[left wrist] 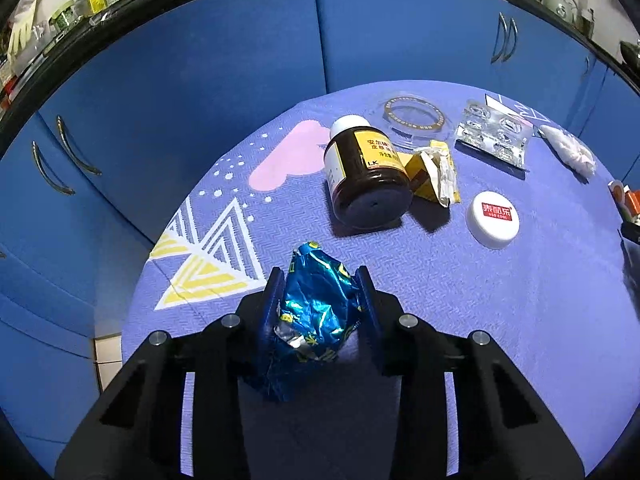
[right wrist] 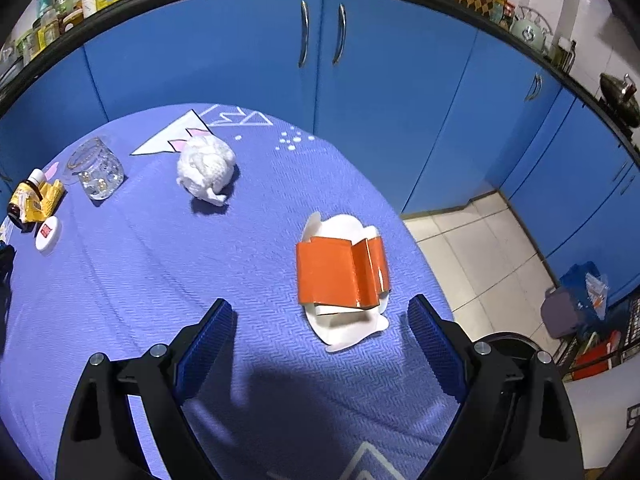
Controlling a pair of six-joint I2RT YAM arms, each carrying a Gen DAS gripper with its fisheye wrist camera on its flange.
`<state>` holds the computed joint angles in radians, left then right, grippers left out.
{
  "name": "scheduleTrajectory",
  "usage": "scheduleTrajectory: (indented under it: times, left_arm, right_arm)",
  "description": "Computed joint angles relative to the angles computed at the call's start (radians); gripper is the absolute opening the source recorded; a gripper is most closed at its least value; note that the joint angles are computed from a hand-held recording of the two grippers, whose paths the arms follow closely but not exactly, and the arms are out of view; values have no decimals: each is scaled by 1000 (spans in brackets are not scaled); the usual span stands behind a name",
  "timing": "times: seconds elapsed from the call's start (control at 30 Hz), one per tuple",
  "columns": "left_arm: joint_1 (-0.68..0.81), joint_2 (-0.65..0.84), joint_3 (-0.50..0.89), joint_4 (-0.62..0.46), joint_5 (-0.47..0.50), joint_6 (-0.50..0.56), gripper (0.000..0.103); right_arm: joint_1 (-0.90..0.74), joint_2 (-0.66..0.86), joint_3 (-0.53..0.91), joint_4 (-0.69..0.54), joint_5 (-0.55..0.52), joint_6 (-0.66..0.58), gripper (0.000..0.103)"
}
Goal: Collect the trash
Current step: 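Grasp the blue foil wrapper with the left tool while the right grasps the orange packet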
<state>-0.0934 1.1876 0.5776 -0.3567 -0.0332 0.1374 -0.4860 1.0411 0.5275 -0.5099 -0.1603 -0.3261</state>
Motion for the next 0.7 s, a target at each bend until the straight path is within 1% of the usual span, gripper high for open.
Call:
scheduleTrajectory:
  times: [0.07,0.1,0.13,0.2,0.23,0.27,0.3,0.33,0.4,0.5,0.7]
  left_arm:
    - [1,2,-1,4,-5,5,37]
    - [1,0,-1,4,-6,8,37]
    - [-1,-1,-3,4,-9,7,37]
    - [-4,2,-1,5,-17,5,37]
    - [-6,1,0,4,-22,5,37]
    - [-9,-1,-1,3,-26,4,37]
    - [-17,-5,-2,1,-34,1,37]
    - [-22,-9,-3,0,-40,1,37]
    - [-35,-22,-6,-6,-51,-2,37]
    - [-65,-70,-19,-21,-66,-4,37]
    - [-85,-128,-23,-67,-64,-15,37]
  right_arm:
    - [-27,32,6,7,-58,-8,86]
    - [-36,40,7,9,-80,-13,84]
    - [-38,38,5,14,-88,-15,80]
    - [-33,20,5,4,-110,-34,62]
    - [-30,14,11,-9,-118,-43,37]
    - [-19,11,14,-14,-109,-43,34]
    - [-3,4,13,-16,-95,-50,32]
    - [9,-7,10,-19,-86,-58,28]
    - [8,-25,11,-37,-98,-66,22]
    - [8,-76,0,-73,-115,-85,21]
    - [-1,-170,-9,-158,-132,-124,20]
